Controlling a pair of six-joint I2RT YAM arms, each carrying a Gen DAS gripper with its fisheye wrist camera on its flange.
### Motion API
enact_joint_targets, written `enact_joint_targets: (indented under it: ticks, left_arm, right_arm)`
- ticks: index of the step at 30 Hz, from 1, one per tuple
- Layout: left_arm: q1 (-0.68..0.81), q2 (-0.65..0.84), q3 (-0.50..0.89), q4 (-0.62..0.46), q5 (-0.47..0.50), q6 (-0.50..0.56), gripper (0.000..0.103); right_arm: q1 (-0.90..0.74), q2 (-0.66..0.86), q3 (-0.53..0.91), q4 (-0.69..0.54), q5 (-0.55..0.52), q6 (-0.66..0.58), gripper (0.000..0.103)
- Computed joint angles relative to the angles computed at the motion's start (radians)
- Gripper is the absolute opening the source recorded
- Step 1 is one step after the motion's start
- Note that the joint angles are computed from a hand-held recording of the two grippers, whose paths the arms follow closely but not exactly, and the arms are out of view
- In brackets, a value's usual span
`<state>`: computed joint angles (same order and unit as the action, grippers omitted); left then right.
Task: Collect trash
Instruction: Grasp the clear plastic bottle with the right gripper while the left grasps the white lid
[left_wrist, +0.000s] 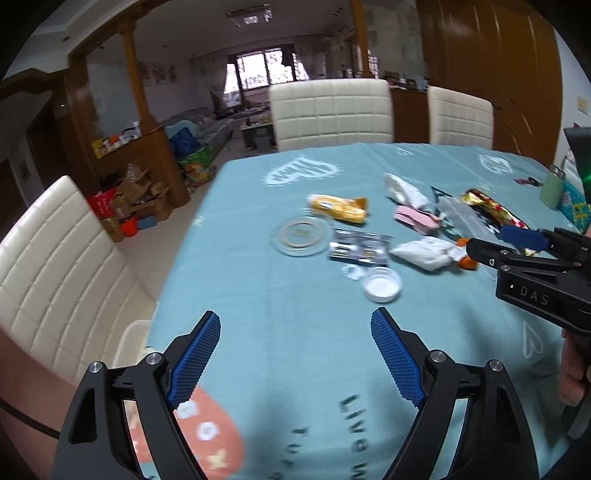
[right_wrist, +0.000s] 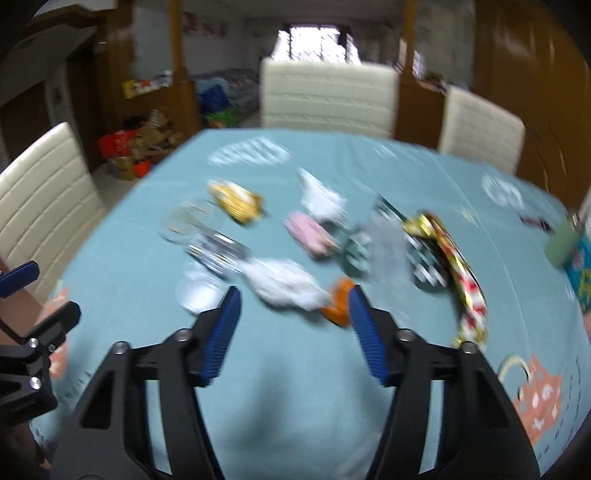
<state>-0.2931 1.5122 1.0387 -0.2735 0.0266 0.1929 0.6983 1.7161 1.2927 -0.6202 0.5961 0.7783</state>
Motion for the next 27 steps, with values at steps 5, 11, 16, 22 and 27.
enact_joint_targets:
  ticks: [5, 11, 16, 22, 27]
  left_arm:
    - [-0.089, 0.063, 0.045, -0.032, -0.033, -0.041, 0.082]
    - [-0.17, 0.172, 0.14, -0.069, -0.089, -0.098, 0.082]
    - [-0.197, 0.269, 0.215, -0.096, -0.125, -0.121, 0.082]
    - [-0.205, 0.357, 0.292, -0.104, -0.154, -0.117, 0.082]
    - [-0.197, 0.413, 0.342, -0.125, -0.144, -0.115, 0.082]
  right_arm:
    - [-0.082, -0.109, -0.179, 0.053, -0.065, 0.025, 0.05]
    - [-0.151, -0.159, -0.282, 0.13, -0.119, -0.018, 0.051]
    - [-0.179, -0.126, -0.278, 0.162, -0.157, -0.06, 0.051]
    - [-0.213, -0.068, -0.255, 0.18, -0.172, -0.072, 0.051]
    - [-0.22, -0.05, -0.259, 0.196, -0.164, -0.08, 0.05]
